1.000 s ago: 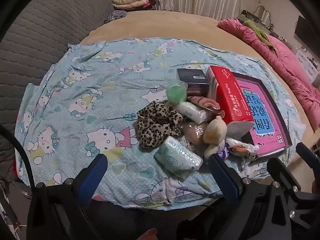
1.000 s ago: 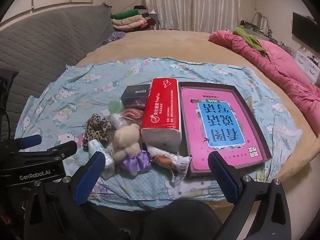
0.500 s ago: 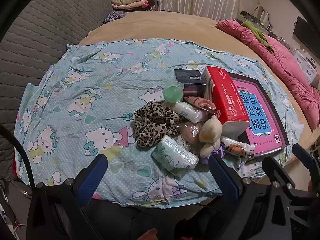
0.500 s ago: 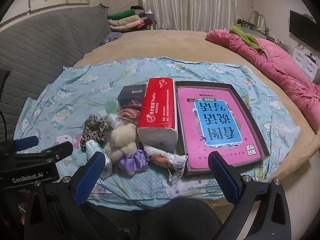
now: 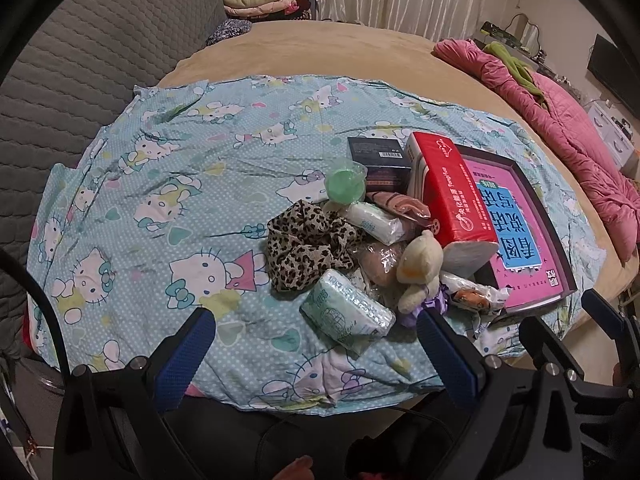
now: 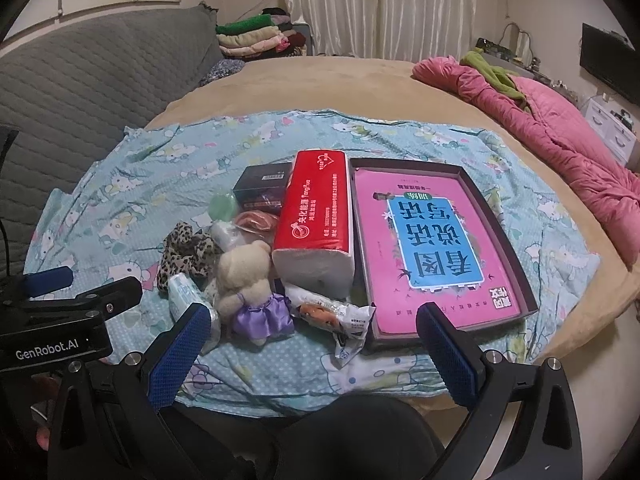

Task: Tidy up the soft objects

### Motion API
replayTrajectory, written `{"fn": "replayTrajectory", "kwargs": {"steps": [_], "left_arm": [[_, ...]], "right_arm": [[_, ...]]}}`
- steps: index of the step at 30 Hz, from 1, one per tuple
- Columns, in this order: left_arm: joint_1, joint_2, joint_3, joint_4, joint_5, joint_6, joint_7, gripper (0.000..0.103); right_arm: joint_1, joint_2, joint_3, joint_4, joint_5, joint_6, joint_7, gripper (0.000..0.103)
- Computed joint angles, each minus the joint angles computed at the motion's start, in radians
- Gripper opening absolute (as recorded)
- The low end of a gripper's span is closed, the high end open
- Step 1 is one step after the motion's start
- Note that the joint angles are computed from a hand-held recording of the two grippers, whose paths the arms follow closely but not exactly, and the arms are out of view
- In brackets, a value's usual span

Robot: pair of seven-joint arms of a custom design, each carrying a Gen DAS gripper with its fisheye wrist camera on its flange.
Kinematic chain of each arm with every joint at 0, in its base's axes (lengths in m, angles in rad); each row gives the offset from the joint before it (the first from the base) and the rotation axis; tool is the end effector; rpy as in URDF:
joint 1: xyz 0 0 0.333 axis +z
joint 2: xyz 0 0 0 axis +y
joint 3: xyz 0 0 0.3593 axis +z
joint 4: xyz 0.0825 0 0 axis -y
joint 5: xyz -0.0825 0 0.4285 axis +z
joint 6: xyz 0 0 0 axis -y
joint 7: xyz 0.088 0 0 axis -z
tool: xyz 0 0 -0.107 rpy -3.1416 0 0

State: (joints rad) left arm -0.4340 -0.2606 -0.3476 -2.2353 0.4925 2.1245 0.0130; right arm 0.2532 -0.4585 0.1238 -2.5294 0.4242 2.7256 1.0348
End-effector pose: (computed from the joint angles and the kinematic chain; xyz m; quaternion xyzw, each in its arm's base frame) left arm 0.3777 -0.3595 0.5145 -0.8401 0.4734 -0.1514 0.2172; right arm 0.4358 0.1609 0.5236 -0.8297 0.4443 -0.1673 0.2935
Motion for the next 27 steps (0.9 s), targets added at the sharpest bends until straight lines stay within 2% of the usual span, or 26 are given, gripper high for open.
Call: {"fn": "replayTrajectory", "kwargs": {"steps": [27], "left_arm": [[0.006, -0.005, 0.006, -0.017, -0.003, 0.029, -0.003, 0.101]], "right_arm": [[-0.001, 0.009, 0.003, -0.002, -0.014, 0.010, -0.001, 0.102]]}}
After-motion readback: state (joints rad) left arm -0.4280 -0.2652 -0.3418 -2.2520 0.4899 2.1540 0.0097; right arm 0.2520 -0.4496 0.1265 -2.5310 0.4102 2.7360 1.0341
